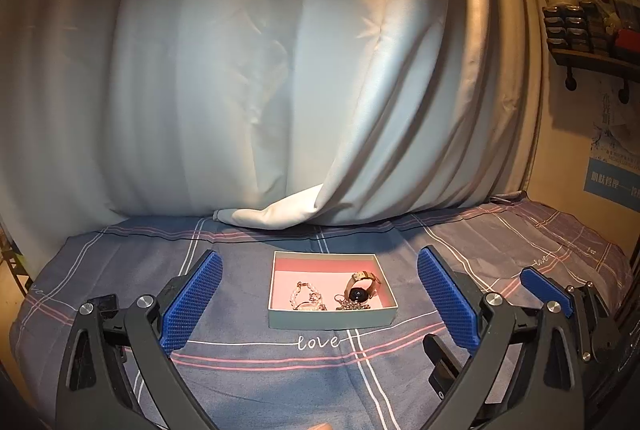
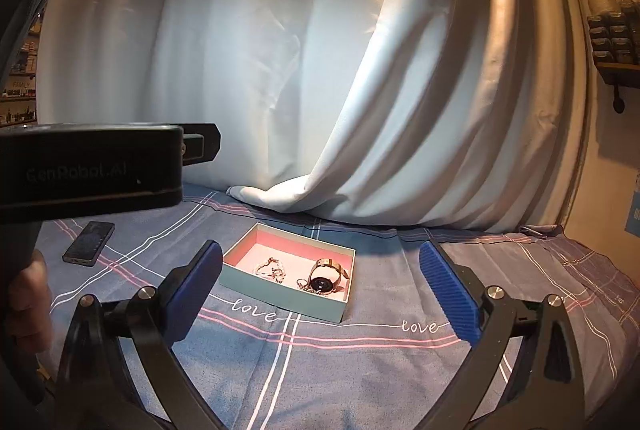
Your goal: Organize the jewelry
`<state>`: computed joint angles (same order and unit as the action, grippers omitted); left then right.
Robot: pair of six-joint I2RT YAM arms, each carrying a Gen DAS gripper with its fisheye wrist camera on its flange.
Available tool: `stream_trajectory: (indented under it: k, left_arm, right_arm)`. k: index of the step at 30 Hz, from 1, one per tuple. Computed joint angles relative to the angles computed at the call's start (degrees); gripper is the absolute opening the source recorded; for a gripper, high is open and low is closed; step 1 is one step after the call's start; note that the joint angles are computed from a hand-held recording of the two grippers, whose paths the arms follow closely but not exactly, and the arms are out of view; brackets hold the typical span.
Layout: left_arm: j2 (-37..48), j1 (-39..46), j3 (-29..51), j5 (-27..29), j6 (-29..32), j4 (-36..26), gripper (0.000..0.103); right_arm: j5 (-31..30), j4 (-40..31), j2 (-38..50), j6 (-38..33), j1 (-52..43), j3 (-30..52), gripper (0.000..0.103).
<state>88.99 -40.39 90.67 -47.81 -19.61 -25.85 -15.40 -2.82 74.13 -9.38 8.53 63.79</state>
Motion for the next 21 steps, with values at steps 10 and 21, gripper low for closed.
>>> stream_trajectory:
  k: [10, 21]
  left_arm:
    - [0.00, -0.15, -0.33, -0.48, -1.35, -1.51, 0.097]
    - [0.68, -0.20, 0.35, -0.21, -1.04, -1.78, 0.097]
  right_arm:
    - [-0.48, -1.64, 0.55, 0.39, -0.85, 0.78, 0.097]
    - [-0.26, -1.38, 0.66, 0.36, -0.69, 0.68, 0.097]
